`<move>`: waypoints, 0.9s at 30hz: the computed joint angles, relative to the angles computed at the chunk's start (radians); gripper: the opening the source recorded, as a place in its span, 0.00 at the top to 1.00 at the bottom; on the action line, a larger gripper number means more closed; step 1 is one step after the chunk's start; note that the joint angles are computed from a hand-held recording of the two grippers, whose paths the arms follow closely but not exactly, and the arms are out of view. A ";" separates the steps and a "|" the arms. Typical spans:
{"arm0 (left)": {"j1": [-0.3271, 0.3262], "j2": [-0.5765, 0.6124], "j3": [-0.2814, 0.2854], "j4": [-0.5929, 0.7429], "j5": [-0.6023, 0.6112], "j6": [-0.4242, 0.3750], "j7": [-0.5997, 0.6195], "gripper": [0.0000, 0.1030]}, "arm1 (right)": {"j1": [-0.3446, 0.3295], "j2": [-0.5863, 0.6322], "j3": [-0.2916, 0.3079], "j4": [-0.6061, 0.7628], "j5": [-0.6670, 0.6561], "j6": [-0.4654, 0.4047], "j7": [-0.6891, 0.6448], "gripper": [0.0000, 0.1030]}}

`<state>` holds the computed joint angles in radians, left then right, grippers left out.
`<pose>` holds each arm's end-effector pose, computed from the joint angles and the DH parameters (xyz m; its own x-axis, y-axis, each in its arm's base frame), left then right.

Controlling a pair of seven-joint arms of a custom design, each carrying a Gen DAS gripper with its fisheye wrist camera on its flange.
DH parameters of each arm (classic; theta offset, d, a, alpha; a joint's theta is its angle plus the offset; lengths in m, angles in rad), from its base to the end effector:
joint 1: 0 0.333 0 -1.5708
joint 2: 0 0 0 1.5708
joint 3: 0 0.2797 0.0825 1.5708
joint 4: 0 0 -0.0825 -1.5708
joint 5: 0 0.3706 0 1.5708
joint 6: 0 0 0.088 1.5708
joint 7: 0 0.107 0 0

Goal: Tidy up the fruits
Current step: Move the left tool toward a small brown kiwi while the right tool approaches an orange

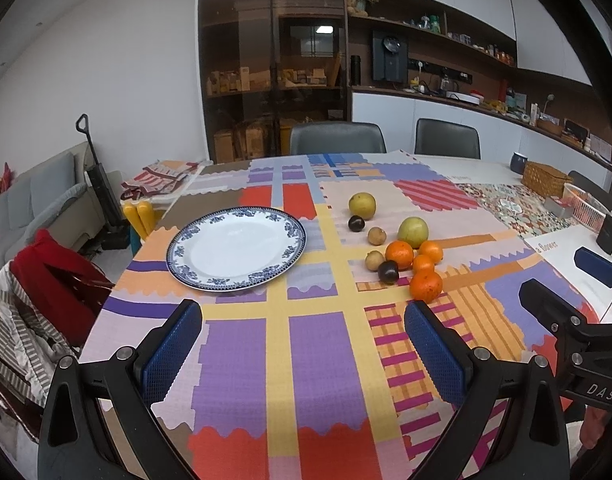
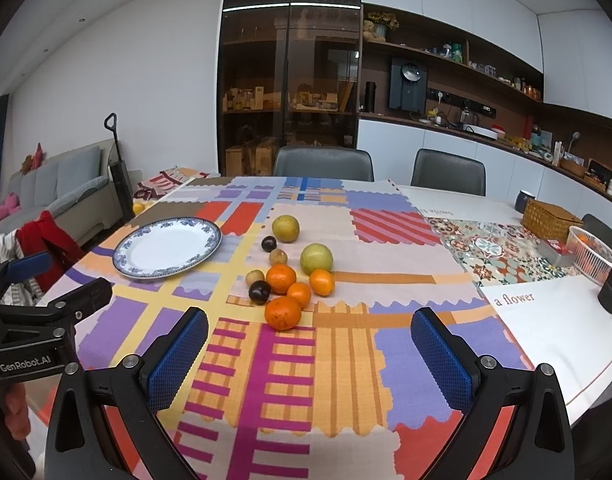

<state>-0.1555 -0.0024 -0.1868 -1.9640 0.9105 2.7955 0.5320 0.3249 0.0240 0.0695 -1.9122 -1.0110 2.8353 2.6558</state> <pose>0.5410 -0.2318 0.5246 -0.0301 -0.9993 -0.0225 -0.5500 0.0353 -0.8344 0.5323 0.2686 0.5351 0.1227 -0.9914 0.0450 -0.4826 -0.0992 -0.8702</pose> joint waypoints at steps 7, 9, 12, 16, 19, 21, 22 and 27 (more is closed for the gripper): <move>0.013 0.070 0.018 0.031 -0.126 0.085 0.205 0.00 | 0.027 0.061 -0.010 0.049 0.036 -0.039 -0.044 0.01; 0.016 0.091 0.030 0.044 -0.142 0.129 0.251 0.00 | 0.040 0.082 -0.018 0.071 0.047 -0.055 -0.057 0.01; 0.024 0.135 0.030 0.074 -0.203 0.185 0.395 0.01 | 0.059 0.117 -0.033 0.106 0.072 -0.071 -0.082 0.01; 0.054 0.199 0.002 0.120 -0.341 0.249 0.635 0.06 | 0.085 0.167 -0.055 0.156 0.112 -0.093 -0.113 0.01; 0.083 0.261 -0.036 0.172 -0.438 0.278 0.816 0.12 | 0.102 0.207 -0.068 0.197 0.165 -0.115 -0.160 0.02; 0.125 0.301 -0.091 0.208 -0.523 0.277 0.945 0.15 | 0.117 0.236 -0.078 0.230 0.197 -0.132 -0.193 0.05; 0.150 0.324 -0.127 0.231 -0.565 0.273 1.010 0.18 | 0.124 0.247 -0.084 0.242 0.211 -0.139 -0.206 0.05; 0.243 0.454 -0.270 0.368 -0.724 0.210 1.261 0.26 | 0.149 0.316 -0.106 0.326 0.310 -0.176 -0.267 0.11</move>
